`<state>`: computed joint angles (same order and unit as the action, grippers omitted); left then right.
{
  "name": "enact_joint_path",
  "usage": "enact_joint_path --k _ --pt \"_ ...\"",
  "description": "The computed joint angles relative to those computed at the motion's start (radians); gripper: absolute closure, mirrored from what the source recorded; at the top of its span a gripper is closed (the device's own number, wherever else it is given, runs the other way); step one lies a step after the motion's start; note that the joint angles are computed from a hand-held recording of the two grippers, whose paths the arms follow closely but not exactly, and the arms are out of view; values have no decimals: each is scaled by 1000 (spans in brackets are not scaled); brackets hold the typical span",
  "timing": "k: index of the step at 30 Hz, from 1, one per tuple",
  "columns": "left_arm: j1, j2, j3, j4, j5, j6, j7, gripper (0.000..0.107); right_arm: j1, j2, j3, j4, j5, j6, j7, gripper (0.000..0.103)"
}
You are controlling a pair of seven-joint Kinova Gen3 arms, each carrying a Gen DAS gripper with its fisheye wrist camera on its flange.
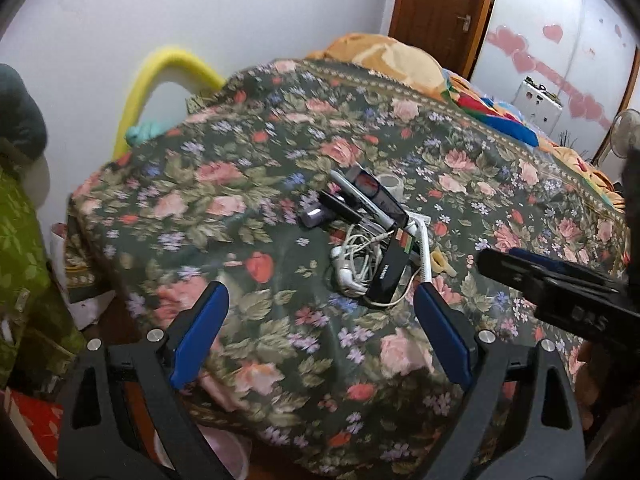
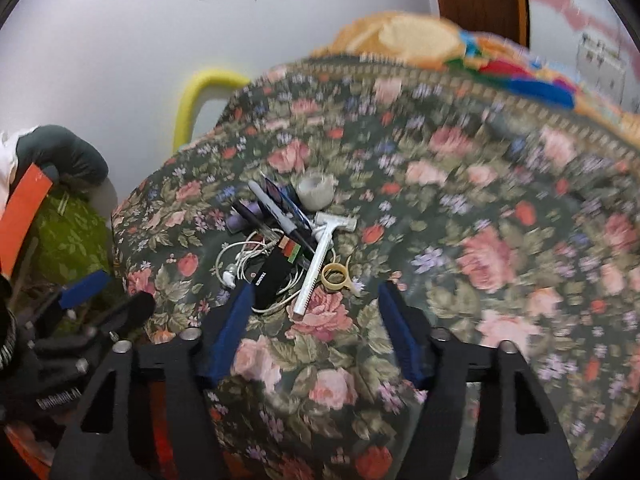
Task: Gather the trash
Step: 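Lower the left tool onto the black TRAINER USB stick and close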
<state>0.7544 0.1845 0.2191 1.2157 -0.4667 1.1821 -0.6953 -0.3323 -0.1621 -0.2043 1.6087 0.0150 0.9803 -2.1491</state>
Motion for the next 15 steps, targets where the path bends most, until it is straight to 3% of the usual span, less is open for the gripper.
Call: enact_joint_path --k 4,12,14,15 --pt "-27 32 -6 -8 51 -38 -32 27 -1 63 77 3 -113 -19 119 65" --pt "-67 94 -16 -44 187 -88 -186 64 3 129 52 -8 -52 14 219 68" --pt "-76 107 -17 -55 226 -91 -224 77 -5 131 32 -3 -3 2 203 79" --pt "-89 116 -12 -60 259 -98 -254 79 -14 132 38 -2 8 0 203 79"
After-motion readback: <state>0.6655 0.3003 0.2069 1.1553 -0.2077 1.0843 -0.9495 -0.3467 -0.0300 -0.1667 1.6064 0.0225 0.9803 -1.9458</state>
